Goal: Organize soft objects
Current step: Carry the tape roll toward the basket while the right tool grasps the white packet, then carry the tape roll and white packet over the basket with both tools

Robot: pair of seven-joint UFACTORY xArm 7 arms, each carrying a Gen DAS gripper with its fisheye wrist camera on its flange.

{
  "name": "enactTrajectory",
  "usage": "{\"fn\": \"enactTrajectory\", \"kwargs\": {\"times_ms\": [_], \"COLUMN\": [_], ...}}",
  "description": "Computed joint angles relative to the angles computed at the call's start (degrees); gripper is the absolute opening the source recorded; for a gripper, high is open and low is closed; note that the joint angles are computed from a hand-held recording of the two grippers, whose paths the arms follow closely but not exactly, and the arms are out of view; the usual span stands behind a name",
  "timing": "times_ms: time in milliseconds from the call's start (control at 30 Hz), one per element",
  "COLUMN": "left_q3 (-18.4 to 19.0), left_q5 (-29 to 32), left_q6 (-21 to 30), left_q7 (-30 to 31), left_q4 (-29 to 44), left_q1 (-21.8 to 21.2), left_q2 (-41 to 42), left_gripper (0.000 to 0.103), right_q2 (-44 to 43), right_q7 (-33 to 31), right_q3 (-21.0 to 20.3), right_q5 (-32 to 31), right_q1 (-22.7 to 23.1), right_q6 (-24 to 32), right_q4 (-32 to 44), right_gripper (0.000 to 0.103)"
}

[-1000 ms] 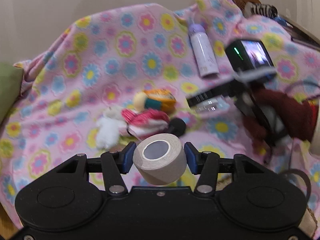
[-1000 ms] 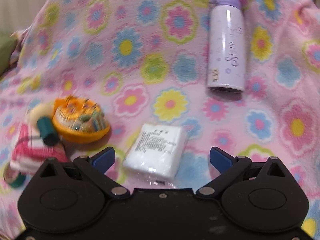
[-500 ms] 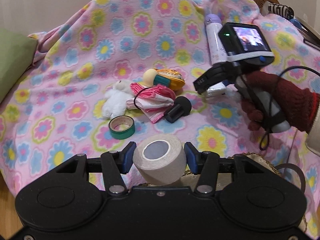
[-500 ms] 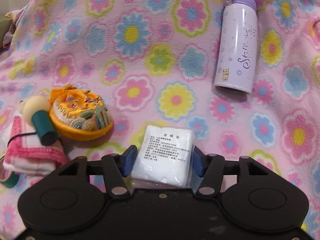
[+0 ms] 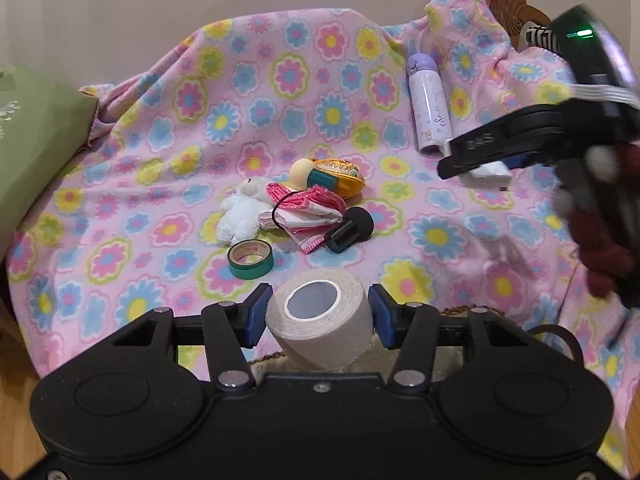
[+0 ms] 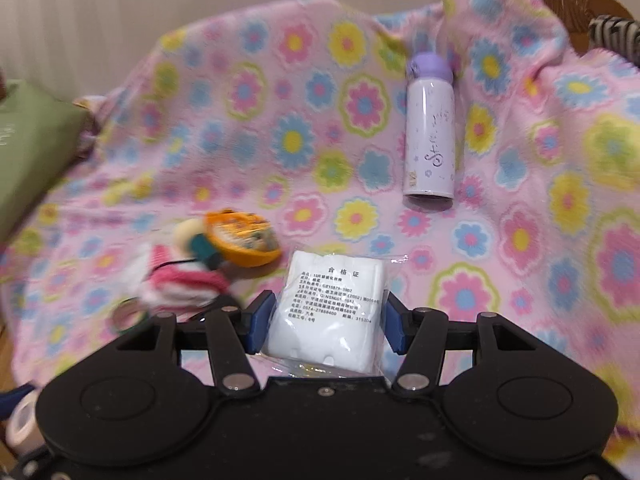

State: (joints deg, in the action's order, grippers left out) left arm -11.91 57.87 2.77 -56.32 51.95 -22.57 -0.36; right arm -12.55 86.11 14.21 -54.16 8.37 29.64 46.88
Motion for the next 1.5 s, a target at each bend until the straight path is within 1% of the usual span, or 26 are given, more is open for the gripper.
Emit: {"fn": "enactTrajectory", "kwargs": {"times_ms": [67,133,300,400,567,667,733,900,1000,1133,1233,1367,1500], "left_q3": [-0.42,-1.54,-5.8,-8.14,-12.15,-14.38,-15.78,-17.76,-19.49,-20.18,-18.17,-12.23,-10.1], "left_q5": [3.92,6.54,13.62,15.32,14.87,13.61,11.82,6.07,3.28,-1.56,-7.04,-16.16,-22.17], "left_q6": [0.39,0.7,1.09,0.83,-0.01,-0.52,0.09,0.88,1.37,1.96,2.2,1.63,1.9], "left_q7": [-3.91,-6.61,-14.57,-16.92,-17.95,-17.77,-16.9,-11.51,-9.79,-7.18,-3.86,2.47,6.7], "left_q4": [-1.06,-2.28,-5.69,-8.32,-12.23,-14.25,-15.37,-16.73,-17.16,-18.15,-19.02,-20.54,-21.24], "left_q1": [0.32,1.24,4.87,6.66,9.6,11.16,11.77,12.12,13.35,14.01,12.34,6.81,4.6], "left_q2": [-1.84,-3.67,-9.05,-12.86,-18.4,-21.31,-22.83,-23.55,-23.68,-23.8,-23.05,-21.59,-20.86], "left_gripper": [0.051,0.051,0.051,0.051,0.051,0.051,0.051,0.051,0.051,0.051,0.051,0.051,0.051], "right_q2": [-4.61,-8.44,-16.77,-20.61,-25.12,-26.2,-26.49,-26.4,-25.12,-24.26,-23.05,-20.79,-18.76], "right_q7": [1.13,2.18,3.95,3.36,3.85,4.02,4.03,4.75,5.41,5.97,5.38,3.6,2.38], "right_q3": [1.64,3.78,9.96,12.96,17.51,19.65,20.74,21.66,22.56,22.08,21.21,20.09,19.17], "right_q5": [0.6,1.61,6.2,10.11,17.06,19.71,21.37,24.71,25.57,25.74,25.93,25.88,25.78], "right_q1": [1.38,2.12,3.58,5.0,8.0,9.04,9.89,11.13,11.15,11.85,12.68,13.87,14.64], "right_q6": [0.42,1.04,3.73,6.06,8.88,10.03,11.07,13.0,15.27,16.82,16.97,16.22,16.34], "right_q4": [-2.89,-5.08,-9.19,-10.93,-13.24,-13.7,-13.61,-13.28,-12.26,-11.73,-11.29,-10.32,-9.31], "right_gripper": [0.055,0.055,0.055,0.056,0.056,0.056,0.056,0.056,0.056,0.056,0.056,0.056,0.056]}}
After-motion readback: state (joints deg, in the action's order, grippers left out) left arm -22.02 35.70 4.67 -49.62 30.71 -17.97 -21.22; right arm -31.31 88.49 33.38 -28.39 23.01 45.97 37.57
